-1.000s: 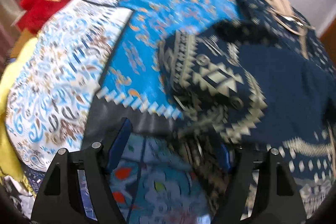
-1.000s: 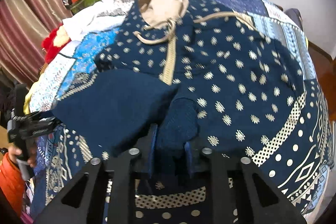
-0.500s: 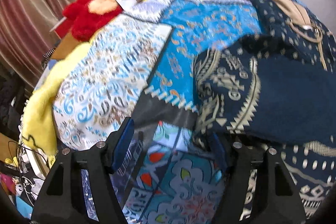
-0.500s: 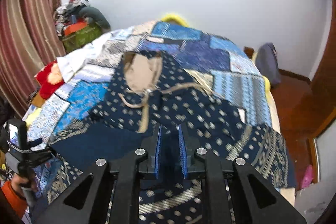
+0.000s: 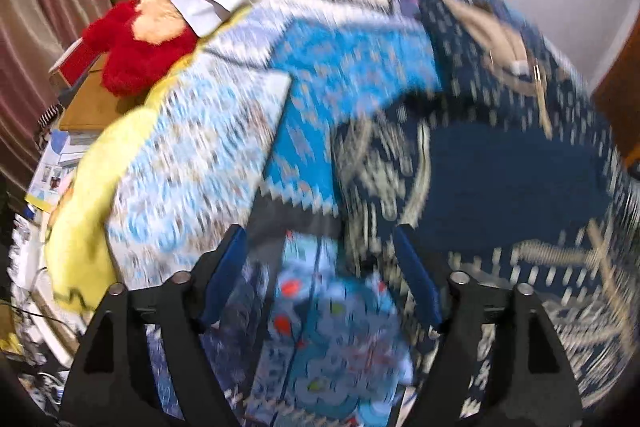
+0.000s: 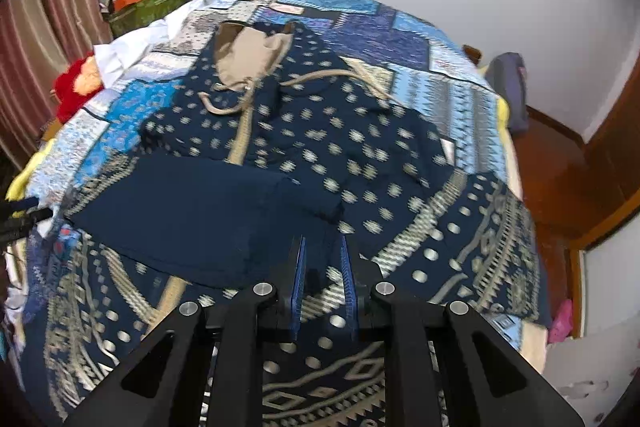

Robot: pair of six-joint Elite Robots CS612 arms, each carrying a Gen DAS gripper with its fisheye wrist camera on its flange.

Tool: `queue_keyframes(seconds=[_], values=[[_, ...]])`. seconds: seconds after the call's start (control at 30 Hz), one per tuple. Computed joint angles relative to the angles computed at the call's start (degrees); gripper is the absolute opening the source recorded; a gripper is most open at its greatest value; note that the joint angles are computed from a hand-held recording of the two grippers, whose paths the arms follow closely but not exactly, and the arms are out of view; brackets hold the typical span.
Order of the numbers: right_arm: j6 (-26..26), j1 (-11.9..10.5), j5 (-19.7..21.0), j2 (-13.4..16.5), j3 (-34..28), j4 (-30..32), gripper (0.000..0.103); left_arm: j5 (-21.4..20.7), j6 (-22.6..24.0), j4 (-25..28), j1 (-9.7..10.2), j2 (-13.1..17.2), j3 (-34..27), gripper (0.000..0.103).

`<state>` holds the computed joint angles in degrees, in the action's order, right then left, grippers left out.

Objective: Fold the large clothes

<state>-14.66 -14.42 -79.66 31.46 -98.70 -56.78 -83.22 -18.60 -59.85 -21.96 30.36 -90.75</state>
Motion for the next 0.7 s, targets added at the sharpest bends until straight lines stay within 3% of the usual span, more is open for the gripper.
queue_keyframes(seconds=[0.13, 0.27, 0.4, 0.43, 0.47, 0.5, 0.57, 0.7], values=[[1.2, 1.0, 2.0, -1.1, 2.7, 0.2, 0.014, -7.2, -3.6, -3.0, 2.7, -2.2, 7.6, 0.077], [1.2, 2.1, 2.4, -1.3, 4.9, 1.0, 0.014, -14.3, -6.2, -3.9, 4.04, -3.5, 14.8, 0.077], [-1.2, 3.1, 0.3, -1.1, 6.3, 2.3, 0.014, -16.5, -5.1, -5.8, 4.07, -4.2, 19.2, 0.068], [-1.9, 3.3, -0.5, -0.9, 6.3, 2.1, 0.014, -16.9, -4.7, -7.3, 3.98, -4.1, 19.5, 0.056], [-2.7, 3.4, -0.9, -0.7, 6.2, 1.7, 0.014, -17.4, -4.1, -7.8, 3.93, -4.2, 19.9, 0.03], [-3.3, 3.4, -0.9, -0.6, 6.0, 1.5, 0.014, -17.4, -3.5, -7.6, 3.77, -4.5, 20.7, 0.02], [-4.0, 3.3, -0.7, -0.6, 6.0, 1.4, 0.014, -14.4, -2.1, -8.2, 2.91, -4.4, 20.6, 0.012], [-3.0, 2.8, -0.9, -0.9, 6.2, 0.6, 0.014, -4.8, 0.5, -10.0, 0.97, -4.2, 18.8, 0.009]])
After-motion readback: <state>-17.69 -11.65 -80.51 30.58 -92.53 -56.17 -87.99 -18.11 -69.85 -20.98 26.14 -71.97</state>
